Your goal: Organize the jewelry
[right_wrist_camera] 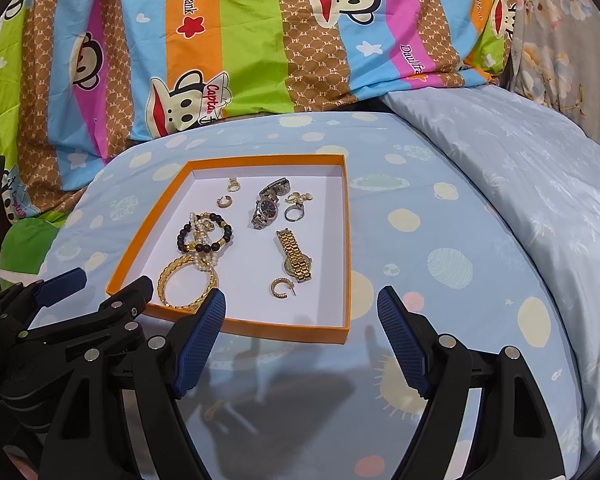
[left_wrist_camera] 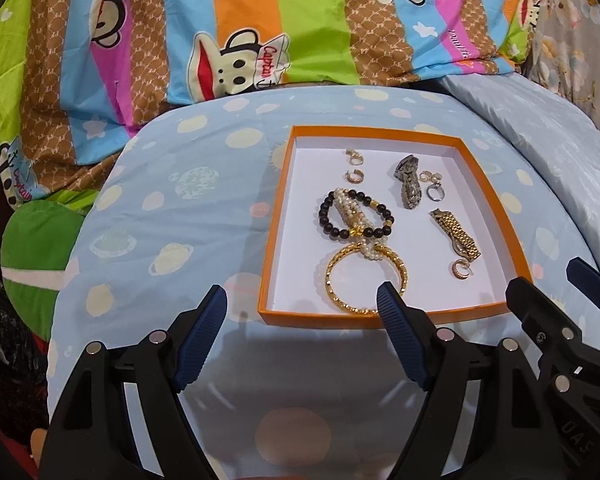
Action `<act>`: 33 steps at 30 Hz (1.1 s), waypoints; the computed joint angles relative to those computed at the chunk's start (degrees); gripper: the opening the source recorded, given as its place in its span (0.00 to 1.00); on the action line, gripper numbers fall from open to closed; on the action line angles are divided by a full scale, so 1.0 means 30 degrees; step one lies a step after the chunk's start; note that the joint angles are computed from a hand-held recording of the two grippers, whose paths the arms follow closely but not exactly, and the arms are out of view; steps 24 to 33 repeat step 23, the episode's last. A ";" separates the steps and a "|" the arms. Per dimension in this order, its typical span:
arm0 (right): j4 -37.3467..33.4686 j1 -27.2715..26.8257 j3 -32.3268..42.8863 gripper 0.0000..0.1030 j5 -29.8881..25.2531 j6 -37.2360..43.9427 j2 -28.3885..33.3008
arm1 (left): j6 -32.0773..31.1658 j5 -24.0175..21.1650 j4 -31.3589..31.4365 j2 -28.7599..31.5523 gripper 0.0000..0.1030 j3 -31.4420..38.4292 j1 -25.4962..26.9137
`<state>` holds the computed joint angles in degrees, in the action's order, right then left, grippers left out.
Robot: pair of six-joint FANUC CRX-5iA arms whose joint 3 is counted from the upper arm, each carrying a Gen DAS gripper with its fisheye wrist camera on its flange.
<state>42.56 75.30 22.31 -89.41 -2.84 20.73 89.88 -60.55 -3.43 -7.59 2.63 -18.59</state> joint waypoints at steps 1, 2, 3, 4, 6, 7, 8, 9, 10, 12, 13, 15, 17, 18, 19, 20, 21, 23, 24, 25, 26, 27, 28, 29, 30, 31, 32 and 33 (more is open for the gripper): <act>0.0013 0.0005 -0.0017 0.75 -0.0015 -0.0035 -0.0005 | 0.0178 0.0108 -0.0345 -0.0043 0.75 0.0048 -0.0136; 0.0015 0.0009 -0.0011 0.75 -0.0056 -0.0085 -0.0003 | 0.0274 0.0292 -0.0541 -0.0121 0.75 0.0001 -0.0222; 0.0026 0.0016 -0.0033 0.75 -0.0068 -0.0089 -0.0014 | 0.0268 0.0410 -0.0534 -0.0169 0.75 -0.0081 -0.0260; 0.0039 0.0017 -0.0021 0.75 -0.0072 -0.0108 -0.0010 | 0.0042 0.0418 -0.0286 -0.0137 0.75 -0.0088 -0.0146; 0.0065 0.0043 -0.0082 0.75 -0.0034 -0.0207 -0.0049 | -0.0366 0.0387 0.0265 -0.0105 0.75 -0.0169 0.0082; 0.0088 0.0053 -0.0115 0.75 -0.0009 -0.0237 -0.0066 | -0.0519 0.0382 0.0509 -0.0103 0.75 -0.0228 0.0171; 0.0095 0.0056 -0.0141 0.75 0.0016 -0.0261 -0.0084 | -0.0629 0.0419 0.0635 -0.0114 0.75 -0.0270 0.0234; 0.0109 0.0063 -0.0178 0.75 0.0041 -0.0304 -0.0101 | -0.0586 0.0498 0.0568 -0.0176 0.75 -0.0324 0.0188; 0.0107 0.0059 -0.0216 0.75 0.0072 -0.0342 -0.0118 | -0.0636 0.0599 0.0546 -0.0198 0.75 -0.0351 0.0184; 0.0112 0.0050 -0.0209 0.75 0.0070 -0.0345 -0.0113 | -0.0609 0.0644 0.0418 -0.0234 0.75 -0.0354 0.0106; 0.0122 0.0050 -0.0206 0.75 0.0063 -0.0362 -0.0116 | -0.0665 0.0619 0.0485 -0.0190 0.75 -0.0308 0.0141; 0.0106 0.0049 -0.0212 0.75 0.0055 -0.0326 -0.0119 | -0.0758 0.0591 0.0622 -0.0164 0.75 -0.0305 0.0214; 0.0081 0.0045 -0.0205 0.75 0.0089 -0.0264 -0.0125 | -0.0450 0.0321 0.0430 -0.0025 0.75 -0.0107 0.0171; 0.0065 0.0047 -0.0156 0.75 0.0067 -0.0216 -0.0090 | -0.0217 0.0198 0.0277 0.0041 0.75 -0.0013 0.0126; 0.0074 0.0059 -0.0117 0.75 0.0046 -0.0202 -0.0054 | -0.0096 0.0153 0.0288 0.0072 0.75 -0.0009 0.0150; 0.0077 0.0061 -0.0092 0.75 0.0058 -0.0169 -0.0039 | -0.0100 0.0108 0.0316 0.0101 0.75 -0.0004 0.0171; 0.0086 0.0066 -0.0068 0.76 0.0026 -0.0140 -0.0020 | -0.0091 -0.0007 0.0287 0.0151 0.75 0.0044 0.0163; 0.0080 0.0075 -0.0079 0.76 0.0044 -0.0168 -0.0019 | -0.0105 -0.0123 0.0372 0.0190 0.75 0.0069 0.0228; 0.0080 0.0075 -0.0079 0.76 0.0044 -0.0168 -0.0019 | -0.0105 -0.0123 0.0372 0.0190 0.75 0.0069 0.0228; 0.0080 0.0075 -0.0079 0.76 0.0044 -0.0168 -0.0019 | -0.0105 -0.0123 0.0372 0.0190 0.75 0.0069 0.0228; 0.0080 0.0075 -0.0079 0.76 0.0044 -0.0168 -0.0019 | -0.0105 -0.0123 0.0372 0.0190 0.75 0.0069 0.0228; 0.0080 0.0075 -0.0079 0.76 0.0044 -0.0168 -0.0019 | -0.0105 -0.0123 0.0372 0.0190 0.75 0.0069 0.0228; 0.0080 0.0075 -0.0079 0.76 0.0044 -0.0168 -0.0019 | -0.0105 -0.0123 0.0372 0.0190 0.75 0.0069 0.0228; 0.0080 0.0075 -0.0079 0.76 0.0044 -0.0168 -0.0019 | -0.0105 -0.0123 0.0372 0.0190 0.75 0.0069 0.0228; 0.0080 0.0075 -0.0079 0.76 0.0044 -0.0168 -0.0019 | -0.0105 -0.0123 0.0372 0.0190 0.75 0.0069 0.0228; 0.0080 0.0075 -0.0079 0.76 0.0044 -0.0168 -0.0019 | -0.0105 -0.0123 0.0372 0.0190 0.75 0.0069 0.0228; 0.0080 0.0075 -0.0079 0.76 0.0044 -0.0168 -0.0019 | -0.0105 -0.0123 0.0372 0.0190 0.75 0.0069 0.0228; 0.0080 0.0075 -0.0079 0.76 0.0044 -0.0168 -0.0019 | -0.0105 -0.0123 0.0372 0.0190 0.75 0.0069 0.0228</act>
